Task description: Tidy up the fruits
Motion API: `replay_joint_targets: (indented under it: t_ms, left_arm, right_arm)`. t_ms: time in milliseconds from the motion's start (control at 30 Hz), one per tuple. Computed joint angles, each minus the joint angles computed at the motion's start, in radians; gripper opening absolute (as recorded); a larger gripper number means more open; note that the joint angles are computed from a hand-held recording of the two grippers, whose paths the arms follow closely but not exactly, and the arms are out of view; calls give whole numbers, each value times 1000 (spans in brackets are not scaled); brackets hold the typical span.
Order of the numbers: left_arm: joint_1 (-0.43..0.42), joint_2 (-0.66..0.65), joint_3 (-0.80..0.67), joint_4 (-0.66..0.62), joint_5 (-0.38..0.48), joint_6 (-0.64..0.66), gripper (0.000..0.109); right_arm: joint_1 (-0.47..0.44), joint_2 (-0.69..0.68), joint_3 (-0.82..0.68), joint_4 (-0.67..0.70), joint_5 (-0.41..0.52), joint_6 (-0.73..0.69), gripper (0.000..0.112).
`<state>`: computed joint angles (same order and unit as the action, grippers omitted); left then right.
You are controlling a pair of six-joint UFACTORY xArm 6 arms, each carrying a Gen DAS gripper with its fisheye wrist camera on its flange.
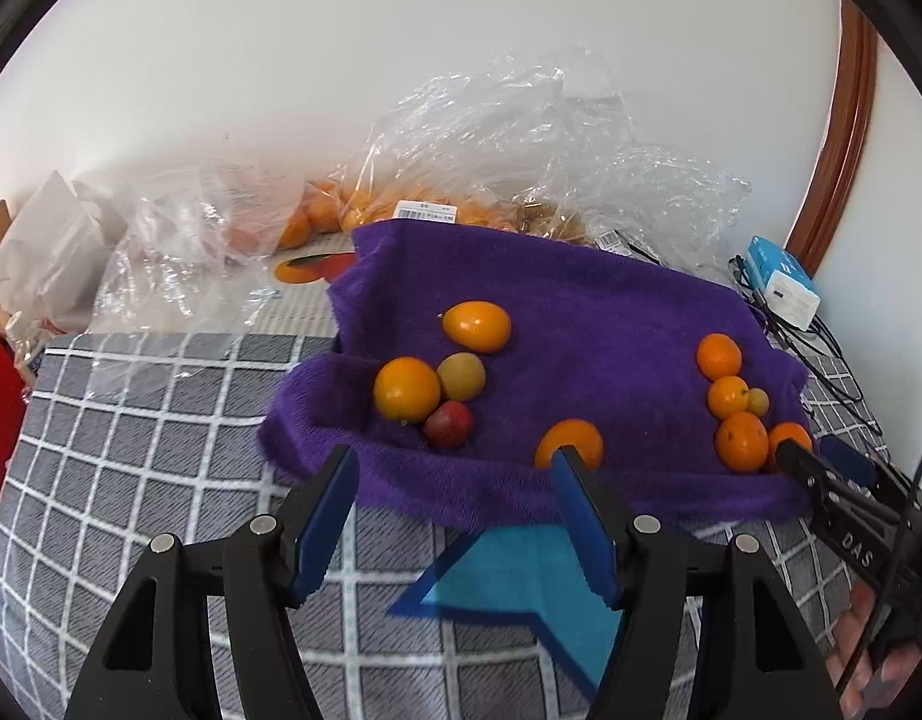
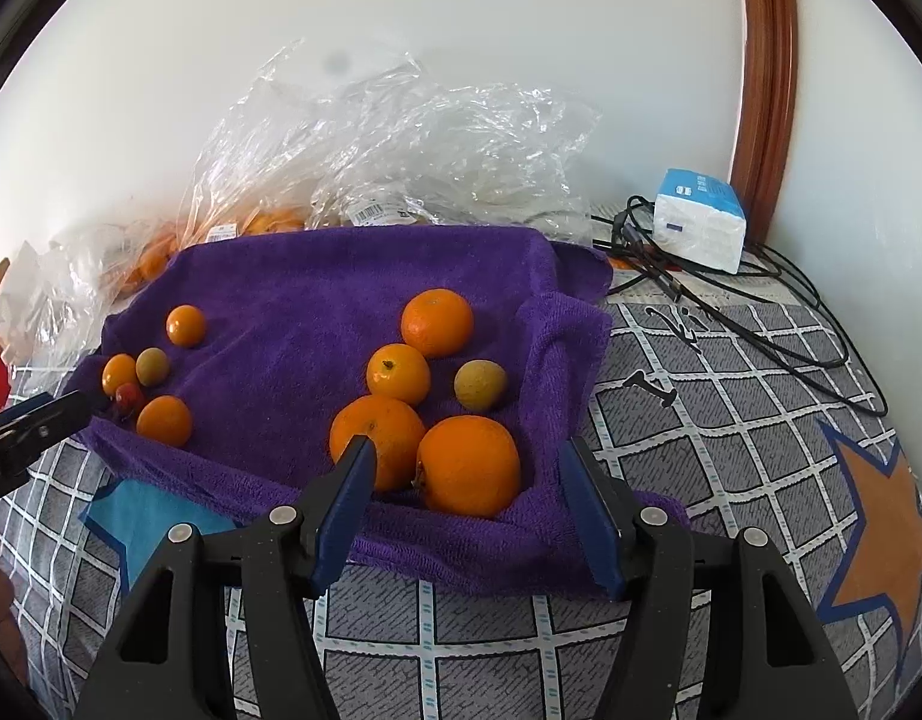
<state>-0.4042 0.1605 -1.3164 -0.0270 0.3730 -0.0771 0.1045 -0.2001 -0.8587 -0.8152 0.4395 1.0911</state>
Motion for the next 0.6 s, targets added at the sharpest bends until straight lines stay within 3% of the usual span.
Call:
replay_joint_targets:
  t_ms: [167,333,500,600]
  left_arm:
    - [16,-114,106,-3,-22,-8,64]
    - [19,-233,198,-4,-26,-17,64]
    - [3,-351,280,-55,4,60,67]
    - [-6,-441,351,-5,-19,42,78]
  right_arm:
    - [51,-94,25,47,80,-4,64]
    - [163,-216,29,31,230,18,74]
    - [266,-327,42,47,375,56,78]
    - [339,-398,61,34,450,120,86]
